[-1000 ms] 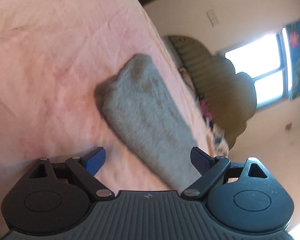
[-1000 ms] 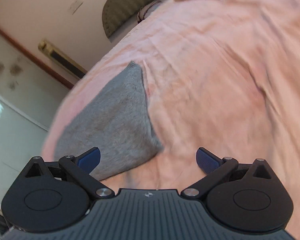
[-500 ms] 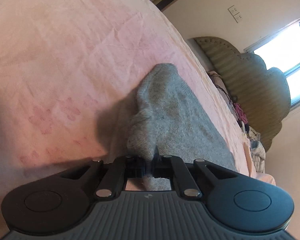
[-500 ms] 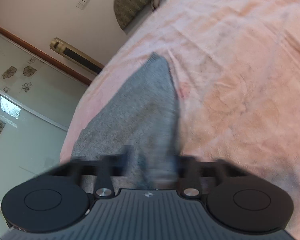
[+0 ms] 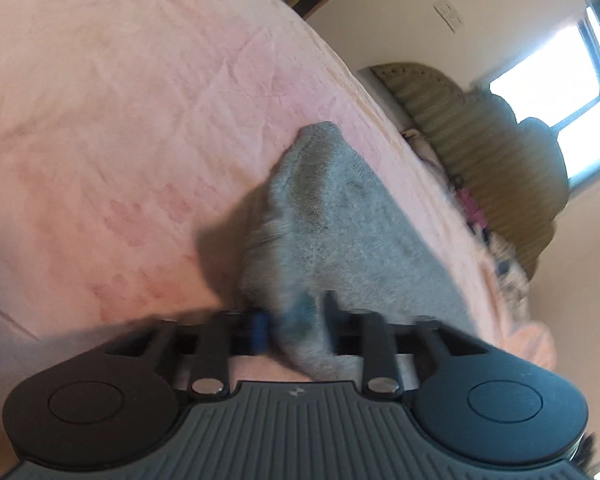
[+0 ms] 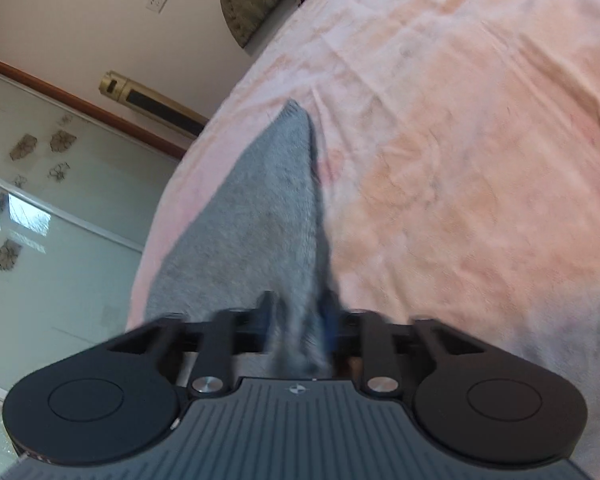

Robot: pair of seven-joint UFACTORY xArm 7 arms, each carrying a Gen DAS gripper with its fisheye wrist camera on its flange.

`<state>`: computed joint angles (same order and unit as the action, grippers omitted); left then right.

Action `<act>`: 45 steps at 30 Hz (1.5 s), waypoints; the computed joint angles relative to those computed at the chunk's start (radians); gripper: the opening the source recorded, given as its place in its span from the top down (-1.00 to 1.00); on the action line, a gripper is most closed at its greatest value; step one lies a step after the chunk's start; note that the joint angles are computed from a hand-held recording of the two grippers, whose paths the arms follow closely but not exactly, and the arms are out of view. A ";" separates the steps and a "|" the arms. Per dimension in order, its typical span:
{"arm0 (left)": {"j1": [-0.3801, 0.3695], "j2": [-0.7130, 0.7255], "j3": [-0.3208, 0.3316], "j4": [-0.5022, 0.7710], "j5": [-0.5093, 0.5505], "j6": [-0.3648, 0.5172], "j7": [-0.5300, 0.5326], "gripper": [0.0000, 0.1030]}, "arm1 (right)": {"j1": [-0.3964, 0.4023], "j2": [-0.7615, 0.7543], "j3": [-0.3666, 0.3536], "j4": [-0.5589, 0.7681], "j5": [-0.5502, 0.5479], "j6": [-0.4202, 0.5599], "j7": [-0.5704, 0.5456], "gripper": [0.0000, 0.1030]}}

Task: Fold small clothes

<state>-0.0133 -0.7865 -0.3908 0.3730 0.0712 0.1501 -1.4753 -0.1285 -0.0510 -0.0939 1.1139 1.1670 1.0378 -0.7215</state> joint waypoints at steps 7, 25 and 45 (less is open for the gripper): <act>0.236 0.003 -0.216 0.070 0.043 0.002 -0.186 -0.54 | 0.082 -0.022 0.029 0.075 0.053 -0.130 -0.130 -0.95; 0.291 0.331 -0.519 0.523 0.783 0.596 0.114 0.81 | 0.300 0.504 0.291 0.846 -0.364 0.251 0.168 -0.96; 0.070 0.498 -0.370 0.580 1.014 0.647 0.067 0.81 | 0.378 0.662 0.328 1.113 -0.732 0.363 0.119 0.63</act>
